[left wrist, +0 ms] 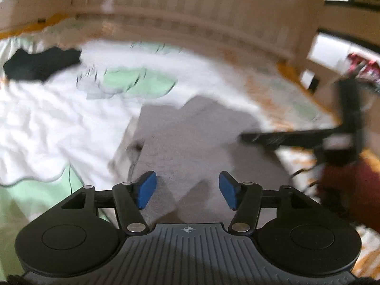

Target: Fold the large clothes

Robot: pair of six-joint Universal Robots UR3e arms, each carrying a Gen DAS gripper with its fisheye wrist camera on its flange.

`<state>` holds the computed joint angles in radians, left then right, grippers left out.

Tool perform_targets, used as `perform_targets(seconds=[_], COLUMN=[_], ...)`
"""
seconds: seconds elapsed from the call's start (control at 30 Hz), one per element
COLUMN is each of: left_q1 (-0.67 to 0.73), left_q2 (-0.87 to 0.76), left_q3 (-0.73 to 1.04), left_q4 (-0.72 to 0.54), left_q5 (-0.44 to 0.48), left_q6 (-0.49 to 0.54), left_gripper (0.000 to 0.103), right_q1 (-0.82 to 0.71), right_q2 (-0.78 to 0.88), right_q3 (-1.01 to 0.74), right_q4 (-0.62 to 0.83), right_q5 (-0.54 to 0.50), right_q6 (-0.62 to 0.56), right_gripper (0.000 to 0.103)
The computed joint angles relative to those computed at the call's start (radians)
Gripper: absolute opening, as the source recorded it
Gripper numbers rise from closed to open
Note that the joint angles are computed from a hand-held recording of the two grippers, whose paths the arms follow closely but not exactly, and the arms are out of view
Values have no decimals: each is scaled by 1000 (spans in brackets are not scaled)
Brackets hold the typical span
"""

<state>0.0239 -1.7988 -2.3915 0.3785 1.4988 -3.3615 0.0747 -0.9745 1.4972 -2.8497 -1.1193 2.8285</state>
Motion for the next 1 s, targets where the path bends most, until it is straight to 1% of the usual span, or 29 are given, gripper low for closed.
perform_targets(seconds=[0.03,0.07,0.1,0.13,0.17,0.2,0.23,0.27,0.3,0.4,0.47,0.57,0.63,0.67,0.7,0.73,0.8,0.83,0.9,1.0], left_q1=[16,23,28,44,60,78,92,97,103,113,78,57,36,23,14,2,-13,-13,-4,12], left_q2=[-8,-23,-18,16,49,87,115,132,146,113,13,-143,-246,-285,-332,-375,-409,-412,-394,-340], left_q3=[32,36,25,10,-2,-17,-25,-17,2,109,247,444,583,634,692,729,741,755,762,734], left_q4=[-94,-103,-87,-99,-109,-109,-101,-101,-106,-141,-165,-229,-318,-361,-403,-406,-367,-387,-428,-457], left_q5=[-25,-31,-34,-59,-82,-107,-125,-131,-134,-142,-94,-75,-62,-49,-42,-29,-10,-8,-26,-36], left_q6=[16,16,14,12,8,1,-2,-2,2,22,26,29,37,44,58,65,62,60,51,75], left_gripper=[57,57,57,57,57,57,57,57,57,58,58,58,58,58,61,65,72,73,73,71], right_q1=[0,-6,-18,-31,-41,-52,-57,-64,-70,-58,-39,-27,-26,-22,-27,-42,-74,-87,-105,-115], right_q2=[-3,-7,-17,-23,-36,-56,-70,-82,-87,-64,-24,36,74,94,110,129,158,167,174,157], right_q3=[8,12,17,15,26,51,72,91,96,44,-9,-77,-119,-140,-150,-160,-171,-167,-160,-150], right_q4=[-9,-9,6,25,27,7,-22,-51,-72,-68,-70,-63,-40,-30,-23,-13,11,7,2,15], right_q5=[2,16,52,87,115,140,153,171,191,187,143,87,55,26,21,42,87,107,137,160], right_q6=[4,4,4,4,6,2,-1,-3,-2,-1,4,45,76,83,88,108,164,185,208,207], right_gripper=[0,0,0,3,18,31,52,65,67,67,68,68,68,72,75,76,78,82,84,84])
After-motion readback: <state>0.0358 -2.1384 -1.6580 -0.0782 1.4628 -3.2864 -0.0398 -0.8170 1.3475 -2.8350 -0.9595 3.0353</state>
